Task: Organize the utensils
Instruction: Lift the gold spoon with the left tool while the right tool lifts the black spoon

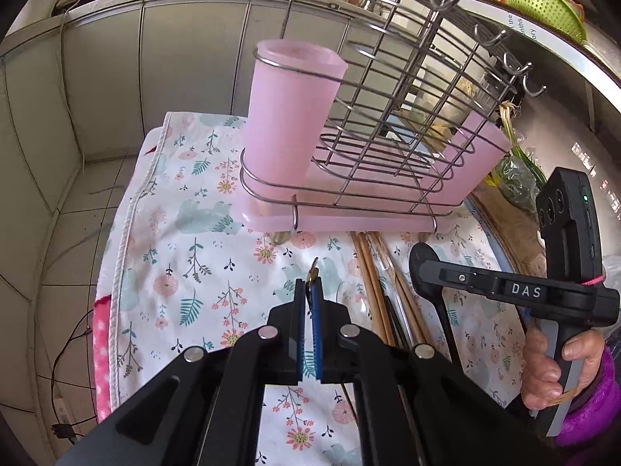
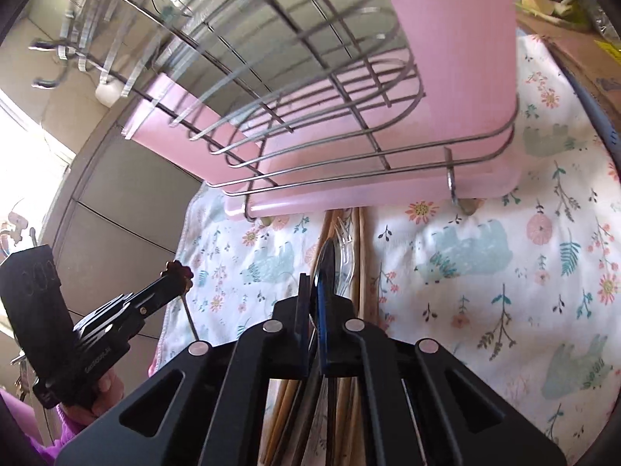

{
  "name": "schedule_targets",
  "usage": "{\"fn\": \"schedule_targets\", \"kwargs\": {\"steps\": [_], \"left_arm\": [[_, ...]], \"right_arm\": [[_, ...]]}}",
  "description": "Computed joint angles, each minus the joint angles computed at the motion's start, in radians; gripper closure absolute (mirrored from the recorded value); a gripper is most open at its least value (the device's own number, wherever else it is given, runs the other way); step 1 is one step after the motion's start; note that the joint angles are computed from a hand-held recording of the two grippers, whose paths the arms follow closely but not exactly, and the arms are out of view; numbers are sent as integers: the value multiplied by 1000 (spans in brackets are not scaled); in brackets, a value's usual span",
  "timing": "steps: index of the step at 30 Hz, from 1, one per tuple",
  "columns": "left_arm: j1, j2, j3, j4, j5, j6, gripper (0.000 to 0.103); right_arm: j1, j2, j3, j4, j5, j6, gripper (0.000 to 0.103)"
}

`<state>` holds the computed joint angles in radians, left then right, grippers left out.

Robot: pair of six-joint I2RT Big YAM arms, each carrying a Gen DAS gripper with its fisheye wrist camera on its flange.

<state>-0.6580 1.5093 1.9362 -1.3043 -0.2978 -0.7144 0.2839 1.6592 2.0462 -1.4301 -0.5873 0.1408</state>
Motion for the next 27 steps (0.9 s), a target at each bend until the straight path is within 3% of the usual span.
{"fn": "schedule_targets", "kwargs": {"steps": [12, 27], "left_arm": [[-76, -18, 65, 0, -146, 35, 101], [-87, 3, 208, -28, -273, 87, 101]], "right_arm": [[-67, -229, -202, 279, -21, 71, 100], [-104, -236, -126, 435, -60, 146, 100]]}}
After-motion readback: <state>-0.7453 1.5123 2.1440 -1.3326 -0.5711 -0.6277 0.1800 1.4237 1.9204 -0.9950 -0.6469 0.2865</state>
